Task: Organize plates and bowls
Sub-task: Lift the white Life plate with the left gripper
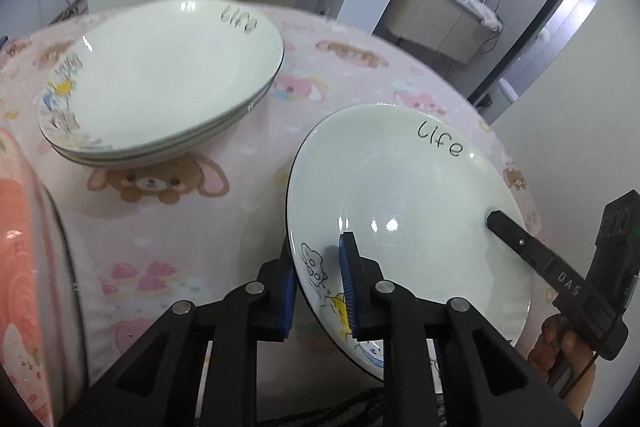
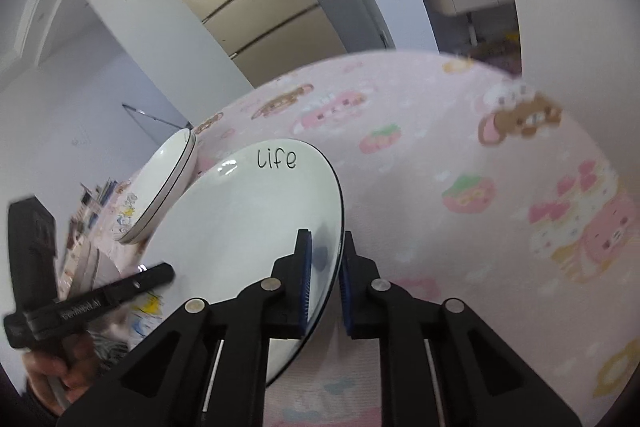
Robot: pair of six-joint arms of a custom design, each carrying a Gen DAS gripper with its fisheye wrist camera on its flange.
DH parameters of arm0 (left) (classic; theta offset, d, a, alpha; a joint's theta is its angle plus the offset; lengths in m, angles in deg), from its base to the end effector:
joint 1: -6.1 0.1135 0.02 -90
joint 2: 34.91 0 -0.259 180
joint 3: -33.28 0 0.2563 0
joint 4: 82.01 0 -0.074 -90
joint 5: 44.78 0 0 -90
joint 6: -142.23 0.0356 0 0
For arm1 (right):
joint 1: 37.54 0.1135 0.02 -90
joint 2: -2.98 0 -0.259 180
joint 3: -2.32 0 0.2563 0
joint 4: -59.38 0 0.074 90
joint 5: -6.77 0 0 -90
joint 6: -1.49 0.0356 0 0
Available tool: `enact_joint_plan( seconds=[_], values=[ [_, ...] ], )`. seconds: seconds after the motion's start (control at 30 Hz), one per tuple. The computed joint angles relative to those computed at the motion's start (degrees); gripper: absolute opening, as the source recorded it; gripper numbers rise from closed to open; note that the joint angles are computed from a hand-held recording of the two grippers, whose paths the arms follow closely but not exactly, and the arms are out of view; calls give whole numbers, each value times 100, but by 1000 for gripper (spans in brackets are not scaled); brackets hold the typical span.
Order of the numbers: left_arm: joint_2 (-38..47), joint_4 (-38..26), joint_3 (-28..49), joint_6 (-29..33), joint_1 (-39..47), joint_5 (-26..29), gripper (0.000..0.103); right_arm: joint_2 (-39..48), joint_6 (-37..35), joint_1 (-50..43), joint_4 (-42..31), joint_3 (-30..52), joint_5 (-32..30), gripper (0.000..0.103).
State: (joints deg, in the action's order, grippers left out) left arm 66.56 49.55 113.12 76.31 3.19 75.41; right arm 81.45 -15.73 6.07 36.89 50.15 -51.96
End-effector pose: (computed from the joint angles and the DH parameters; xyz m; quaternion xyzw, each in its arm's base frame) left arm 0.3441 -0.0354 0.1744 0.2657 0.9142 -0.2214 0.2113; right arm 0.1948 0.1600 0.1531 0.3125 0.8627 0.1241 0.3778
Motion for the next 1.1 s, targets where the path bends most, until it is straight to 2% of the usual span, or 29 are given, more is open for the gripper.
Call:
enact_joint_plan(
  seconds=[0.1, 0.23, 0.4, 0.47, 0.6, 0.77, 0.93, 1.1],
  values=[
    [-344, 195, -172, 29, 52, 175, 20, -175, 70, 179, -294, 138, 338, 13],
    [-644, -120, 8, 217, 227, 540, 20, -412, 48, 371, -1078, 624, 785, 13],
    [-987, -343, 373, 261, 701, 1061, 20, -164, -140, 636, -2222, 1882, 1361, 13],
    [-996, -576, 694, 396, 949, 1318, 20, 24, -328, 721, -2447, 2396, 1590, 13],
    [-824, -1073, 1566, 674, 1456, 1724, 20, 473, -823, 817, -2528, 3308, 1876, 14],
    [-301, -1578, 2787, 886, 2052, 2138, 20, 1329, -1633, 763, -2396, 4623, 1905, 15],
    [669, -2290, 4421, 962, 2484, 2448, 20, 2209, -2341, 653, -2408, 5950, 1819, 15],
    [1546, -2673, 5782, 1009, 2709, 2515, 20, 3038, -2714, 545, -2561, 7066, 1627, 16]
  ],
)
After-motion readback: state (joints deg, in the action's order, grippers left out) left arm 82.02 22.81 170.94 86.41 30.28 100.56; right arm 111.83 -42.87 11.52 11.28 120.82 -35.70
